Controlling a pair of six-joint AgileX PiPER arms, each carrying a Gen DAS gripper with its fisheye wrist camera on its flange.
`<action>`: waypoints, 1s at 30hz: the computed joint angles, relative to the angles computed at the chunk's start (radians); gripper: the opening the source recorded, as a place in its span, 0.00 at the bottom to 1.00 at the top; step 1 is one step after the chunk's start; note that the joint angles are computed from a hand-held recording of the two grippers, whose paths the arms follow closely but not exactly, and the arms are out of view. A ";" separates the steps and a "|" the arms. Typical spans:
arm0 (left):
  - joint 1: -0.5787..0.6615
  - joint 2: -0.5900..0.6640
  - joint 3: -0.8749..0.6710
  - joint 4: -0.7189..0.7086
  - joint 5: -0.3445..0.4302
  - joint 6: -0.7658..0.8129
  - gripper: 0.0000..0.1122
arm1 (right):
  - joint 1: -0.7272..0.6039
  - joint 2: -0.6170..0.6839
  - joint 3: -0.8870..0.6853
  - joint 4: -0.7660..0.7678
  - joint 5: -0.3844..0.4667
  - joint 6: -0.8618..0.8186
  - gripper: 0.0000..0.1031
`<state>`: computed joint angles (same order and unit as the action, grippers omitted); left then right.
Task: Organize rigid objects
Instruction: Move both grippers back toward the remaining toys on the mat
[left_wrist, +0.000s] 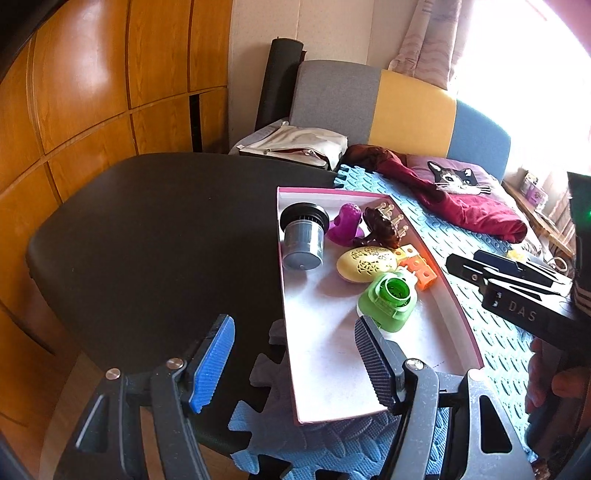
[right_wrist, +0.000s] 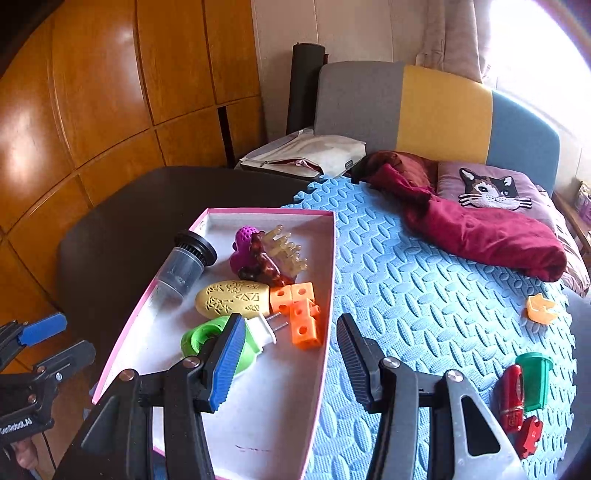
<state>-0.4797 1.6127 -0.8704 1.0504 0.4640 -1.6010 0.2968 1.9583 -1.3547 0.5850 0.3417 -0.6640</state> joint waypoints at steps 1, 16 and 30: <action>-0.003 0.002 -0.002 -0.001 0.002 0.002 0.61 | -0.005 -0.008 0.010 -0.001 -0.003 -0.005 0.50; -0.046 0.036 -0.045 -0.025 0.025 0.045 0.61 | -0.131 -0.073 0.103 0.043 -0.036 -0.083 0.50; -0.080 0.073 -0.102 -0.072 0.037 0.122 0.61 | -0.341 -0.107 0.128 0.061 -0.099 -0.093 0.50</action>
<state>-0.5601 1.6853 -0.9724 0.9788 0.5010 -1.4795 -0.0445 1.8513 -1.2272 0.6460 0.2432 -0.7575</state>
